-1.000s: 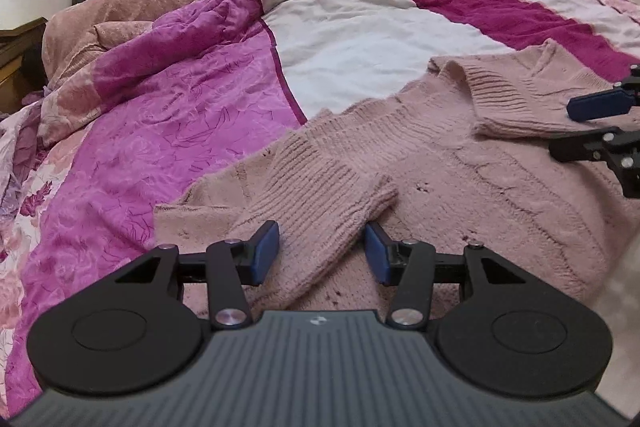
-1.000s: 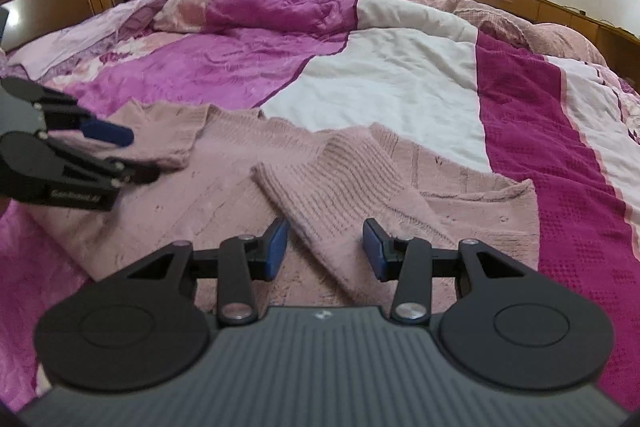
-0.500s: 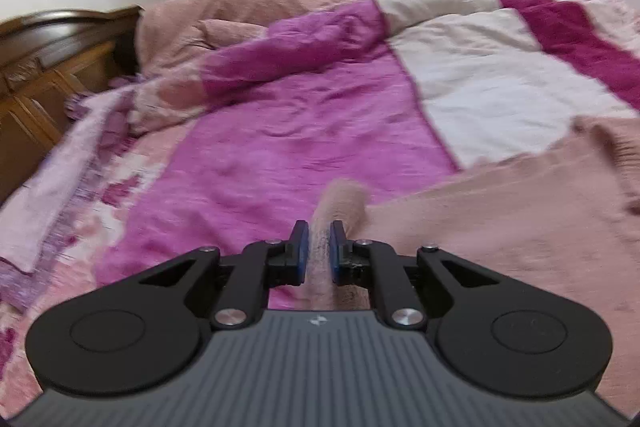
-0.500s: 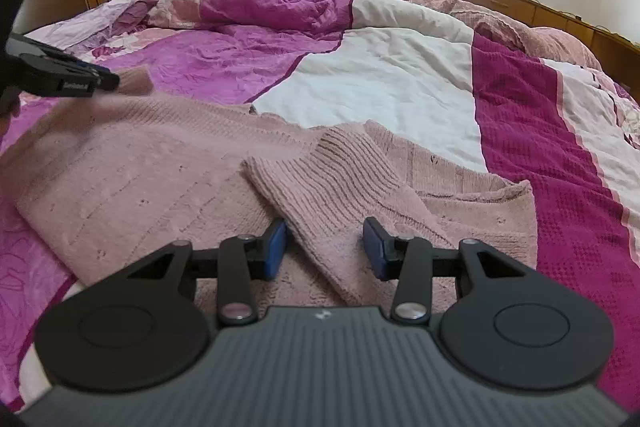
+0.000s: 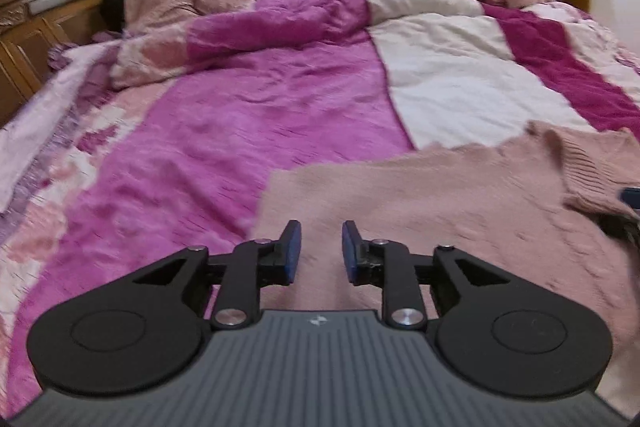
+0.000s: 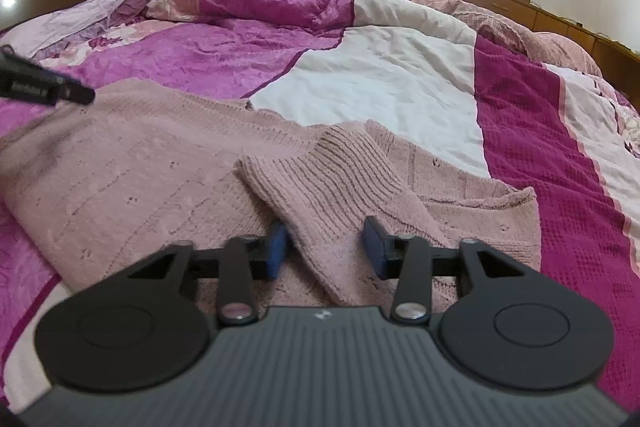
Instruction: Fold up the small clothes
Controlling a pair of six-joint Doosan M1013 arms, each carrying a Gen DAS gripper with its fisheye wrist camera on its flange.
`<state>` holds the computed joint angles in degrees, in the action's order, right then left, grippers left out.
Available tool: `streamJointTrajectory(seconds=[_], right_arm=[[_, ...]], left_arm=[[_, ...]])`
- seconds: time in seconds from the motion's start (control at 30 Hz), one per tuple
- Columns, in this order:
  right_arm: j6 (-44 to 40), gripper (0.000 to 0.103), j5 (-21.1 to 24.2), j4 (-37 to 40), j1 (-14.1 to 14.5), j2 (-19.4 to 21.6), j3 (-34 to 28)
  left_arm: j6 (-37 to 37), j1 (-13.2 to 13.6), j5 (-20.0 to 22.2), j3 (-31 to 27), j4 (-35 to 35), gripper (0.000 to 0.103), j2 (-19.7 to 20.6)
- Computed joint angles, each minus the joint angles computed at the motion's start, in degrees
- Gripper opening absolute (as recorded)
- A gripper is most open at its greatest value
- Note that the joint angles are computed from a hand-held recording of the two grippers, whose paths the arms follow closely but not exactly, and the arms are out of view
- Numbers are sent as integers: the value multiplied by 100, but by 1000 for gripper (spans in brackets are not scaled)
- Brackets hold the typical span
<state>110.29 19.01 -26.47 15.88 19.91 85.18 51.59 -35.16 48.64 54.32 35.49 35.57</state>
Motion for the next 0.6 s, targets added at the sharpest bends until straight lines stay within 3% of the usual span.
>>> streamJointTrajectory(seconds=[0.13,0.33,0.5,0.6], right_arm=[[435,10,-204,-261,-61,-86,49],[2182,10,-243,-1425,-295,-104,-82],[3352,11,188,-1925,-534,94,-287],[3486,13,883,-1927,-605,302,-505]], left_arm=[[85,-64,146,-27,-41,34,77],[9,-30,205,-56,-101,35,120],[-36,-19,250,-105,-76,37,166],[-38,-35,272,-113,-5,39,184]])
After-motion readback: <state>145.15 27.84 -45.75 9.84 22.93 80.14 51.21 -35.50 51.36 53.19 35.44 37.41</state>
